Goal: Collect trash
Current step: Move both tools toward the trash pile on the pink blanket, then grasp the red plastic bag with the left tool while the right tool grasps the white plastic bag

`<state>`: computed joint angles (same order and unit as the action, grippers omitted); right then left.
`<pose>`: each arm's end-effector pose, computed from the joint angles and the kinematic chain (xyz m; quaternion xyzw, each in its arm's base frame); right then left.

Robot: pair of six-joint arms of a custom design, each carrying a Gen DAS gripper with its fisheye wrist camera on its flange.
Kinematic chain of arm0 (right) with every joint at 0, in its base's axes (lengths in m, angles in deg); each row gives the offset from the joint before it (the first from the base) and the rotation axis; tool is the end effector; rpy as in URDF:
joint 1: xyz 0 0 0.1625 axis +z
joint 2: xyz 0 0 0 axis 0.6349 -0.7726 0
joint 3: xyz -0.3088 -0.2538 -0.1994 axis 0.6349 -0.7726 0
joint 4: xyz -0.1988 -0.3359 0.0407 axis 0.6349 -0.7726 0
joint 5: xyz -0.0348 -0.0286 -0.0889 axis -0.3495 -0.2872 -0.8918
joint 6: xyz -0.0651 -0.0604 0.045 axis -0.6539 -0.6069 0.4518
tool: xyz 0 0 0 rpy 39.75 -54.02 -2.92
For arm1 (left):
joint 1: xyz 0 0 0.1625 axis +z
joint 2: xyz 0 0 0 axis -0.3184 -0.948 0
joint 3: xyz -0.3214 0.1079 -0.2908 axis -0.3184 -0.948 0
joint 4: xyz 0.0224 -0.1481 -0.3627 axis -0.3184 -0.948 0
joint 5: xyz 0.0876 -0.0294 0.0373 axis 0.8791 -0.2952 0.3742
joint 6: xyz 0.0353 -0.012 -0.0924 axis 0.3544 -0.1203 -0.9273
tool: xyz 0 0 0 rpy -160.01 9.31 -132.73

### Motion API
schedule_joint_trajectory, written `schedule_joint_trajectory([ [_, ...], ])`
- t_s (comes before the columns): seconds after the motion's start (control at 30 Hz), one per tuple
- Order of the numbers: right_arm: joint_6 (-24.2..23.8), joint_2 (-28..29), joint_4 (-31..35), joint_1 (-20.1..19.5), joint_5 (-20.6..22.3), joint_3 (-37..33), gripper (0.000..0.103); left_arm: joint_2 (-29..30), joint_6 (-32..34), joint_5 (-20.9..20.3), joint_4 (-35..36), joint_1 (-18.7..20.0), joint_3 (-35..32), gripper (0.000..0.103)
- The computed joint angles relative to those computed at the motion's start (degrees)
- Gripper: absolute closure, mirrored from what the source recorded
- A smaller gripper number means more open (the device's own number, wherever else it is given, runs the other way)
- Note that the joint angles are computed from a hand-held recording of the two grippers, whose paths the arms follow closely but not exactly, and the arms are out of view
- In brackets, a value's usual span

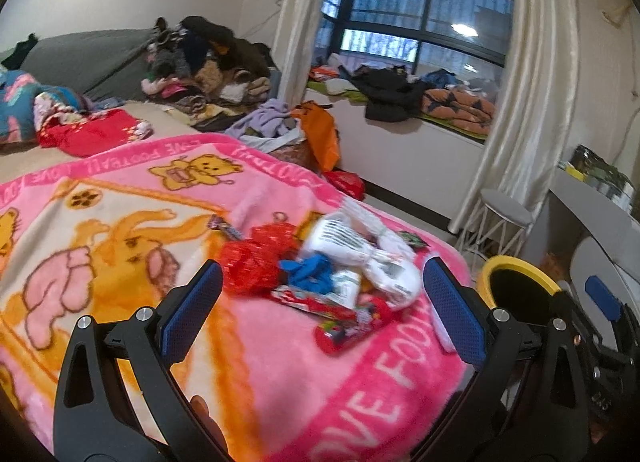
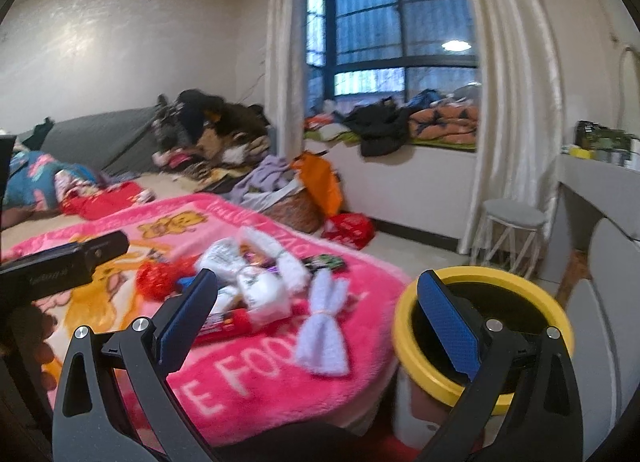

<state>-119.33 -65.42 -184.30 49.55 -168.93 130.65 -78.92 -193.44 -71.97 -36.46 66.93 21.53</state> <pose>0.1349 -0.6783 0.1544 0.4131 -0.7788 0.4454 0.1565 -0.2397 -0.6129 0.0820 -0.0103 0.7403 -0.5795 0.3407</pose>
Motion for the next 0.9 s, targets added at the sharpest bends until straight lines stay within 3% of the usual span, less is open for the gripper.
schedule_joint_trajectory([
  [0.3, -3.0, 1.7, 8.6, 2.4, 0.0, -3.4, 0.006, -3.9, 1.7, -2.8, -4.7, 1.5, 3.1, 0.011],
  [0.43, -4.1, 3.1, 14.0, 3.4, -1.6, -6.8, 0.006, -4.6, -0.3, -3.3, -2.4, 2.7, 2.3, 0.011],
  [0.53, -4.2, 4.6, 18.2, 4.1, -3.1, -10.2, 0.006, -5.2, 2.6, -3.3, -4.1, 3.3, 2.4, 0.011],
  [0.73, -3.5, 7.9, 24.3, 5.0, -6.9, -17.2, 0.006, -4.6, -2.6, -1.6, 3.9, 5.3, -1.6, 0.011],
  [0.9, -2.5, 10.8, 32.3, 5.4, -10.1, -24.1, 0.006, -3.0, -9.2, 2.6, 13.0, 7.4, -6.0, 0.011],
])
